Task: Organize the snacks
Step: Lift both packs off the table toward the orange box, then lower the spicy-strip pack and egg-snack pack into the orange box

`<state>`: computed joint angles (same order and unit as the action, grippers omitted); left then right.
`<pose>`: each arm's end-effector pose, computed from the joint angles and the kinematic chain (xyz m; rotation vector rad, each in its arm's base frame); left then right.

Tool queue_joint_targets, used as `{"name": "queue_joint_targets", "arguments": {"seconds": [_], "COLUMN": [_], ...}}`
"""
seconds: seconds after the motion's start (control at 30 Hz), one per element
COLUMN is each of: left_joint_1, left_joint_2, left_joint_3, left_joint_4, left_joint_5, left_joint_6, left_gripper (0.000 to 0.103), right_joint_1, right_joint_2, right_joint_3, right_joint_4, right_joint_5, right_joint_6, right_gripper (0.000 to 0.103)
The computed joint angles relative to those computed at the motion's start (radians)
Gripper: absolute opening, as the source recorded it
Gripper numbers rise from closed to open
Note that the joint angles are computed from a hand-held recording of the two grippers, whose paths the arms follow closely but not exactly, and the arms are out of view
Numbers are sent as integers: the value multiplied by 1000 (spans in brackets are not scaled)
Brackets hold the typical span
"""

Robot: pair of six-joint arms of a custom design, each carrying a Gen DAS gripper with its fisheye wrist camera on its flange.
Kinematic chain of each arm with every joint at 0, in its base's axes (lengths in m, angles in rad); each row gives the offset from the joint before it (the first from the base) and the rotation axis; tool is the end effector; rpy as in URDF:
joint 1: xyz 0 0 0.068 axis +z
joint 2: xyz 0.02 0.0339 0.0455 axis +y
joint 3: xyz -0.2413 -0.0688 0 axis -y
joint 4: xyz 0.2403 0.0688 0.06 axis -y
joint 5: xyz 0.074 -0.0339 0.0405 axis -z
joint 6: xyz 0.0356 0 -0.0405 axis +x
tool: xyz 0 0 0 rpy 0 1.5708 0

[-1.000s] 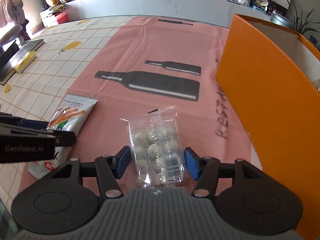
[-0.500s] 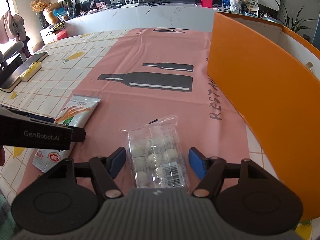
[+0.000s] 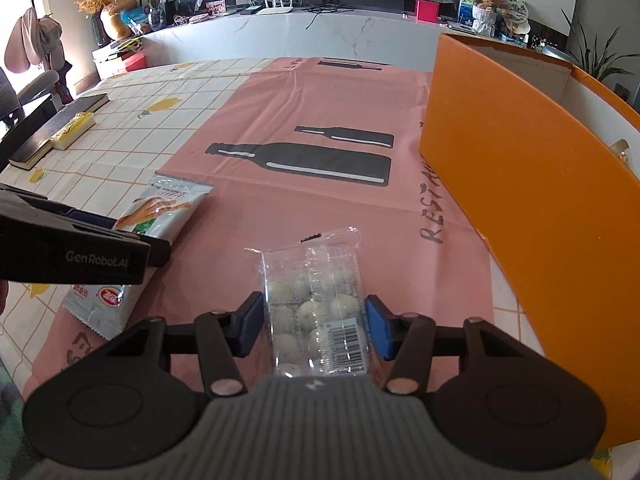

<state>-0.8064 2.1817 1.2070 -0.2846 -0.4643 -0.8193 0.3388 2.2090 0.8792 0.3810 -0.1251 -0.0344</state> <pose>0.2713 -0.2599 0.0452 -0.1130 2.5917 0.1257 0.3221 0.1182 -0.0006 -0.5197 2.4778 0.2801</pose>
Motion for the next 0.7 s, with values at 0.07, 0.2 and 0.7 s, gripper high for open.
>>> {"name": "queue_joint_targets", "arguments": {"seconds": [0.07,0.2,0.7], "left_joint_1": [-9,-29,-161], "left_joint_2": [-7,-33,-64], "left_joint_3": [20,53,310], "left_joint_4": [-32,-88,-297], "left_joint_5": [-9,-29,-160], "left_joint_6": [-1,-8,31], "left_gripper": [54,53,53], "right_joint_1": [-6,-21,-224], "right_joint_2": [-19,-81,-466], "right_joint_3": [-14,-51,-220], "right_joint_4": [5,8,-90], "right_joint_5": [-10,-26,-188], "right_joint_6": [3,8,-4], "right_gripper": [52,52,51]}}
